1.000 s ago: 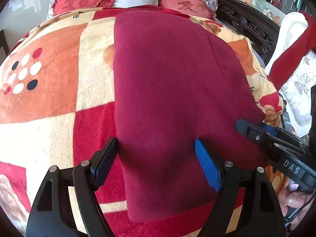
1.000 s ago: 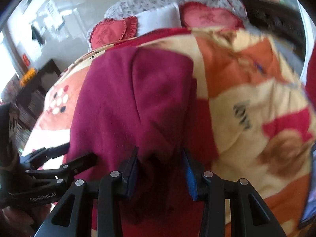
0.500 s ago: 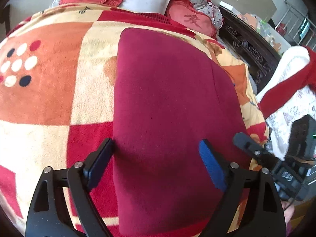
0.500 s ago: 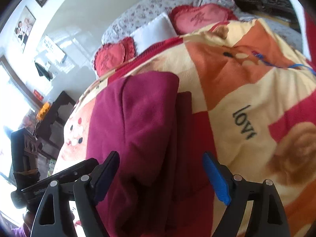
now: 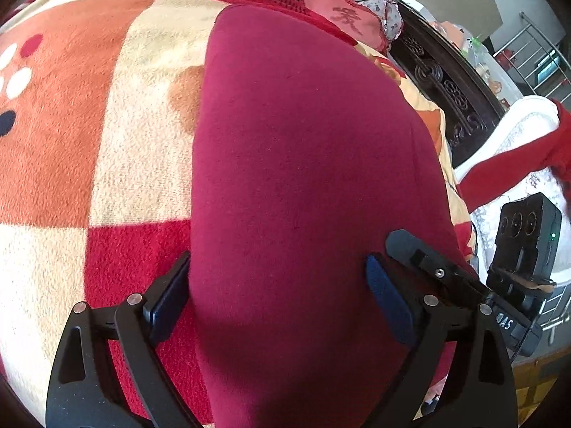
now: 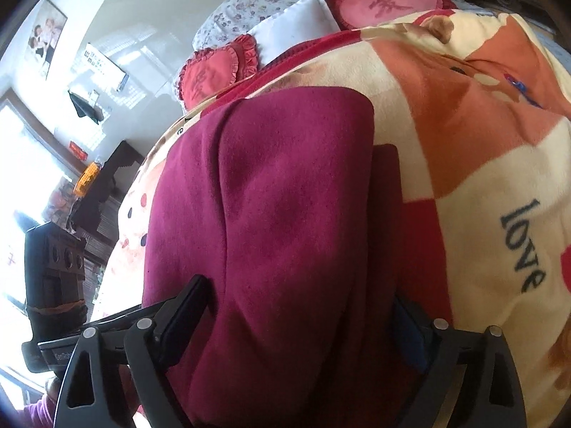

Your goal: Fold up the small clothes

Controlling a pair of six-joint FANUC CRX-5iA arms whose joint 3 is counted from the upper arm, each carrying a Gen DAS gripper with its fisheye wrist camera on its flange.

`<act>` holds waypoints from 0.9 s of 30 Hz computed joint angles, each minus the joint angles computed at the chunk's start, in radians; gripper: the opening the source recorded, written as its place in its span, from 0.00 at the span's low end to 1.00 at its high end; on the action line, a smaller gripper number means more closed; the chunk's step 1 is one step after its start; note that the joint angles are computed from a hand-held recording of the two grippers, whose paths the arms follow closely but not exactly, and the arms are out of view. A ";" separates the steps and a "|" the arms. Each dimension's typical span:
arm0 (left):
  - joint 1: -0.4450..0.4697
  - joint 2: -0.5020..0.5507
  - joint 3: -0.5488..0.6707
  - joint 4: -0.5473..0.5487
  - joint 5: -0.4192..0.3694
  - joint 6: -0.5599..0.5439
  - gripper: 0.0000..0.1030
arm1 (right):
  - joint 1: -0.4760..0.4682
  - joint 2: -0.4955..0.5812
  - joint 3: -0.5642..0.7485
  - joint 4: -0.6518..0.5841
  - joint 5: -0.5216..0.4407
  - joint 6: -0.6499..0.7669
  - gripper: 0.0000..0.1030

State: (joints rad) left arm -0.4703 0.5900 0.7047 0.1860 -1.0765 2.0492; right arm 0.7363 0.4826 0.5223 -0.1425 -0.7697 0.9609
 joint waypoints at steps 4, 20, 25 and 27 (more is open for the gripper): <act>-0.020 -0.010 0.013 -0.062 -0.002 0.012 0.77 | 0.010 -0.022 -0.027 0.025 0.021 -0.005 0.58; -0.007 -0.309 -0.259 -0.069 0.045 -0.019 0.53 | 0.107 -0.134 -0.041 -0.020 0.006 0.062 0.40; -0.018 -0.416 -0.400 -0.116 0.050 0.087 0.53 | 0.144 -0.123 -0.026 -0.070 -0.027 0.094 0.40; -0.030 -0.423 -0.427 -0.154 0.015 0.124 0.53 | 0.144 -0.096 -0.004 -0.100 -0.060 0.099 0.43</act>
State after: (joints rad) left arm -0.5003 0.1665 0.2775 0.0324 -1.0612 2.1731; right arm 0.8804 0.3863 0.5187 -0.2422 -0.8297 1.0602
